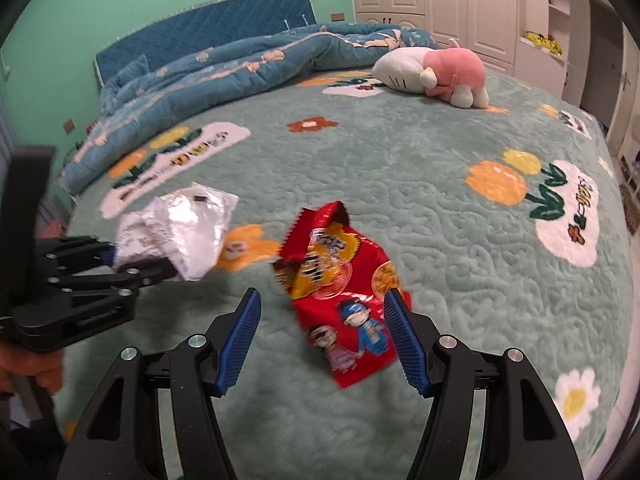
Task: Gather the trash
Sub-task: 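Grasp the clear plastic wrapper with the left tool while the right tool grasps the red snack bag, then carry the wrapper and snack bag with both tools over the orange bin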
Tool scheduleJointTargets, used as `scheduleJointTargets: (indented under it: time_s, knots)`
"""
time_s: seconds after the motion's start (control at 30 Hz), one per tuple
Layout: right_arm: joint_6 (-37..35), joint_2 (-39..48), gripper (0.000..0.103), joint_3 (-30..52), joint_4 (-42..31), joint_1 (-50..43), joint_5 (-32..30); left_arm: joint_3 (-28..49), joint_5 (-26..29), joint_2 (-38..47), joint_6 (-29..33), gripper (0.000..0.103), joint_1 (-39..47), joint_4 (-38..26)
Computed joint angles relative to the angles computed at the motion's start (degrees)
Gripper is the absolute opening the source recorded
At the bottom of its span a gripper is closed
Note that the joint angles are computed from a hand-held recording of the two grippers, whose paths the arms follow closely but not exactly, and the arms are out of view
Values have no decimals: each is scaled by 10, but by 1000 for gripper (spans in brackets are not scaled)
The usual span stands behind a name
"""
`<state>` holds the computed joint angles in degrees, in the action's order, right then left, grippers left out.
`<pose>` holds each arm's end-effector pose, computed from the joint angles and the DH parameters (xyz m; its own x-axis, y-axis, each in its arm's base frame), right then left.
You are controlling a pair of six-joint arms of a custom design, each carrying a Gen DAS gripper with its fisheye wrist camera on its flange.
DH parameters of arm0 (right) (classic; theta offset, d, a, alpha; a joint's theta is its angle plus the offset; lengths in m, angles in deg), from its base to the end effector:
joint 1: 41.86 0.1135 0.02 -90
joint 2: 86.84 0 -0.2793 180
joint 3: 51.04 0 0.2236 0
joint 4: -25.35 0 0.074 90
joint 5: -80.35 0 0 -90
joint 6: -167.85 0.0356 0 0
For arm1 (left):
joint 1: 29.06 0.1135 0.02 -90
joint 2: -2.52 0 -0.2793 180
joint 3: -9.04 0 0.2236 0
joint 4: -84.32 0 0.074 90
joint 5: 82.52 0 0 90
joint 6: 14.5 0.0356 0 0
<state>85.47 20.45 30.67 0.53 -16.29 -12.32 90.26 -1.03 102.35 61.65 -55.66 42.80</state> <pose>0.3371 0.1631 0.1992 -0.7496 -0.2118 -0.6270 -0.3617 0.9245 0.1201 0.3010 -0.1448 0.2226 -0.8431 0.1574 -0.5143 0.1804 0.9836 0.0054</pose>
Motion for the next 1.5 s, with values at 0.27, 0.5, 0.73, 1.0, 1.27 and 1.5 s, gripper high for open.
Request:
scheduleJointTargets:
  time_s: [0.27,0.5,0.73,1.0,1.27,1.5]
  knots:
    - [-24,32,13,15,4,5,6,6,7,20,-1,32,-4,3]
    - [5,-35,6,-32,15,-1,-22,6,-6,-17,-15,32,-25,-22]
    - [47,-185,6,-93,-29,11,-13,15,-42,-94,-48,32,-78,-80]
    - [83,-369,6,-116,-143,53,31,30,-113,-179,-116,32,-188,-171]
    - [144,-514,6,-121,-246,133,115,69,-193,-212,-196,32,-324,-257]
    - [216,-631,6,-113,-362,217,224,119,-239,-187,-225,33,-420,-292]
